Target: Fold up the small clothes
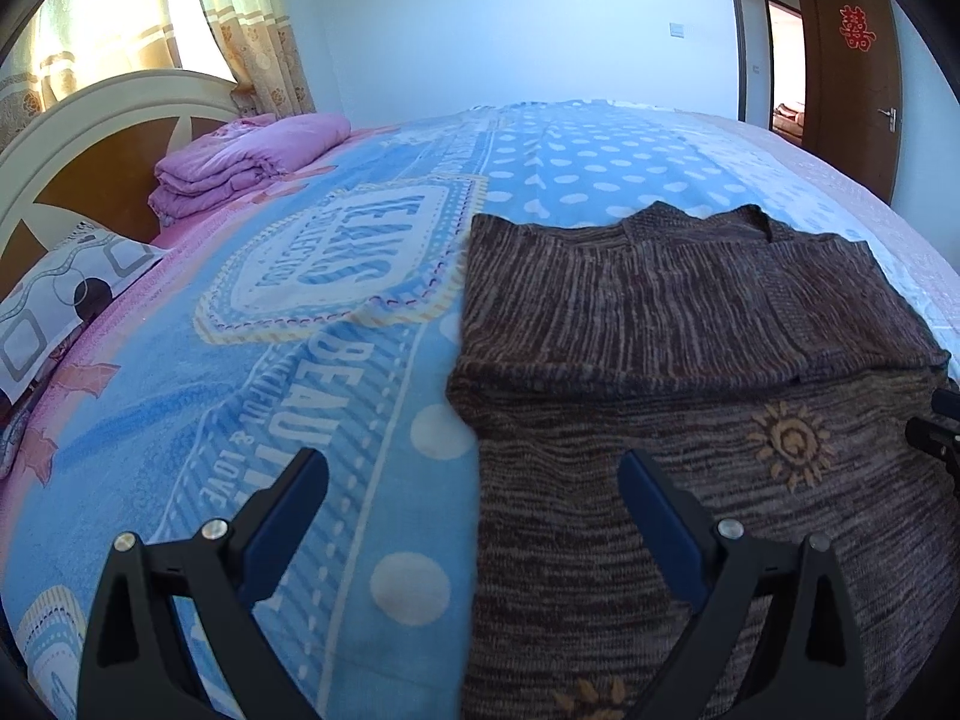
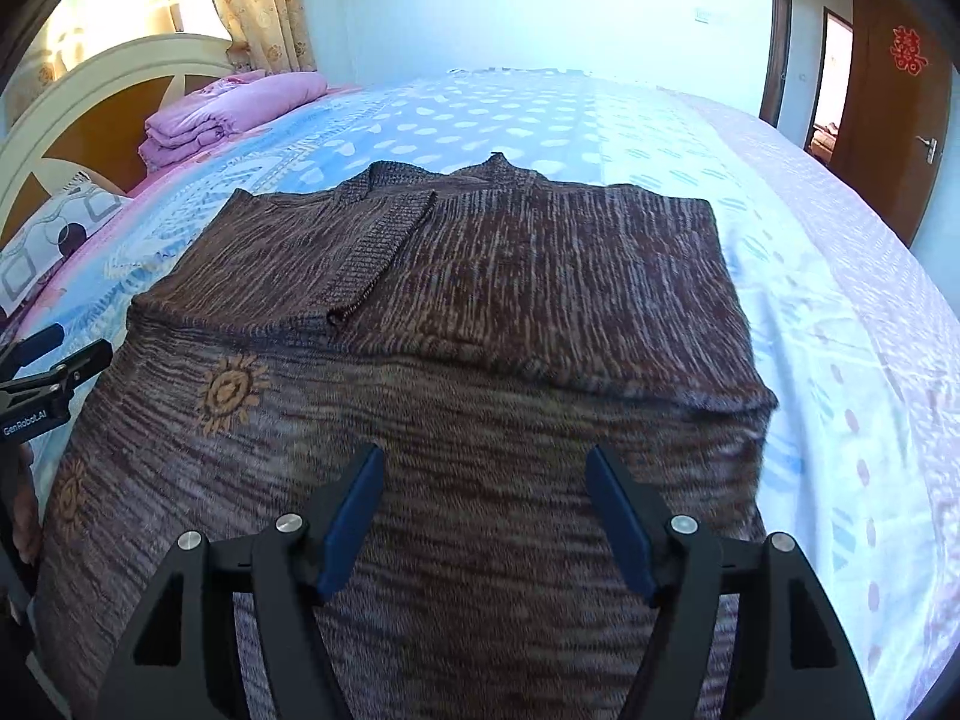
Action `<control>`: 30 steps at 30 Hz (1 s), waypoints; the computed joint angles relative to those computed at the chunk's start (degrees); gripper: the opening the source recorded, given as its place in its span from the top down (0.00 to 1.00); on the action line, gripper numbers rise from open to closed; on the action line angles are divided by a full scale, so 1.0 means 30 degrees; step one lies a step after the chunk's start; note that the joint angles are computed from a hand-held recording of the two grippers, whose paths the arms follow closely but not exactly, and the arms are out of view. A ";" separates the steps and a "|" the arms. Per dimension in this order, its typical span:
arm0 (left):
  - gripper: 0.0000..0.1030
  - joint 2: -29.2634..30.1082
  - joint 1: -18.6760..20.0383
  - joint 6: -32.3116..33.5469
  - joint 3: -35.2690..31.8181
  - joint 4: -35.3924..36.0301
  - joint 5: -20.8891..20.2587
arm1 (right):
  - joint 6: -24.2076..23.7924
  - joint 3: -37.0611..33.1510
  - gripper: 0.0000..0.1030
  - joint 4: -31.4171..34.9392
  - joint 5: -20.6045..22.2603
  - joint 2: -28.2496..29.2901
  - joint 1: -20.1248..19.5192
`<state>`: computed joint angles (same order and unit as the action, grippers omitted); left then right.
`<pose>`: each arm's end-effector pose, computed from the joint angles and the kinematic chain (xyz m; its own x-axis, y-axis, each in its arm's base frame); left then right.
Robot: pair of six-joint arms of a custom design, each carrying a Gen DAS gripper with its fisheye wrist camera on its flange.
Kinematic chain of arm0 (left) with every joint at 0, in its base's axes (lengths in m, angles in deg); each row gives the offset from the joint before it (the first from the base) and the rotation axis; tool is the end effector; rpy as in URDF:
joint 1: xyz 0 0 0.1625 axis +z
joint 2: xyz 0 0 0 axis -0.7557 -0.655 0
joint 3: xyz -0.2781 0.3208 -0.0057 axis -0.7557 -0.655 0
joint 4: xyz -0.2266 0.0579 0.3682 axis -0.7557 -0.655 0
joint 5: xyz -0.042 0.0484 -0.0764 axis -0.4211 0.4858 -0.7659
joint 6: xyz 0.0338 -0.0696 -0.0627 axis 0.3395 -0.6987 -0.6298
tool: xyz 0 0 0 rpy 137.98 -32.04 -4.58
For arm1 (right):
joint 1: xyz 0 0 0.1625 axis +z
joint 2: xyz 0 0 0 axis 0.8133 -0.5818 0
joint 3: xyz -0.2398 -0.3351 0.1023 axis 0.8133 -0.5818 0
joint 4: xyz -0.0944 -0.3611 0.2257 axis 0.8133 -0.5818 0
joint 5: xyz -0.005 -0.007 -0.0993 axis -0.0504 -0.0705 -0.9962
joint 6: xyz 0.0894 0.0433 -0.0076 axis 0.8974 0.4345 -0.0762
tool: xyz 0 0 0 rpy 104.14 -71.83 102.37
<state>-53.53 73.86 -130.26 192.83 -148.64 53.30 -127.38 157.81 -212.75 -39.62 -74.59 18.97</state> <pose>-0.2690 -0.3704 -0.0009 -0.5959 -0.1748 -0.7838 0.4973 0.6860 -0.5311 -0.0096 -0.4310 0.2675 -0.7090 -0.2946 0.6408 -0.5931 0.7406 -0.3157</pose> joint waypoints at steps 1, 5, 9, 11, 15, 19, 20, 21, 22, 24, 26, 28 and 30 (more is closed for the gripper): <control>0.03 -0.0009 -0.0118 -0.0169 0.0030 0.0197 -0.0050 | -0.0061 0.0112 0.32 0.0035 0.0041 -0.0145 -0.0076; 0.03 -0.0160 -0.0619 -0.0474 0.0267 0.0421 -0.0508 | -0.0432 0.0731 0.32 -0.0057 0.0198 -0.0806 -0.0438; 0.03 -0.0245 -0.1412 -0.0607 0.0672 0.0291 -0.1148 | -0.0923 0.1503 0.32 0.0112 0.0520 -0.1829 -0.0951; 0.03 -0.0220 -0.1812 -0.0699 0.0836 0.0362 -0.1544 | -0.1286 0.1996 0.32 0.0206 0.0714 -0.2490 -0.1286; 0.03 -0.0143 -0.2340 -0.0175 0.1207 -0.0295 -0.2669 | -0.2037 0.2774 0.32 0.0438 0.1050 -0.3570 -0.1787; 0.03 -0.0088 -0.2980 -0.0232 0.1495 -0.0309 -0.3282 | -0.2430 0.3445 0.32 0.0779 0.1213 -0.4599 -0.2206; 0.03 -0.0067 -0.3130 -0.0323 0.1527 -0.0202 -0.3362 | -0.2559 0.3624 0.32 0.0837 0.1295 -0.4846 -0.2336; 0.03 -0.0039 -0.3272 -0.0379 0.1559 -0.0168 -0.3491 | -0.2713 0.3803 0.32 0.0896 0.1416 -0.5115 -0.2505; 0.03 -0.0024 -0.3430 -0.0406 0.1630 -0.0231 -0.3653 | -0.2899 0.4001 0.32 0.0987 0.1529 -0.5431 -0.2693; 0.03 -0.0025 -0.3665 -0.0313 0.1803 -0.0492 -0.3986 | -0.3154 0.4312 0.30 0.1283 0.1742 -0.6057 -0.3051; 0.03 0.0002 -0.3897 -0.0252 0.1956 -0.0758 -0.4348 | -0.3455 0.4580 0.30 0.1725 0.2046 -0.6744 -0.3456; 0.03 0.0059 -0.4215 -0.0277 0.2098 -0.0762 -0.4581 | -0.3870 0.4887 0.30 0.2023 0.2305 -0.7418 -0.3856; 0.03 0.0156 -0.4462 -0.0436 0.2153 -0.0586 -0.4833 | -0.4216 0.5182 0.29 0.2275 0.2586 -0.8070 -0.4259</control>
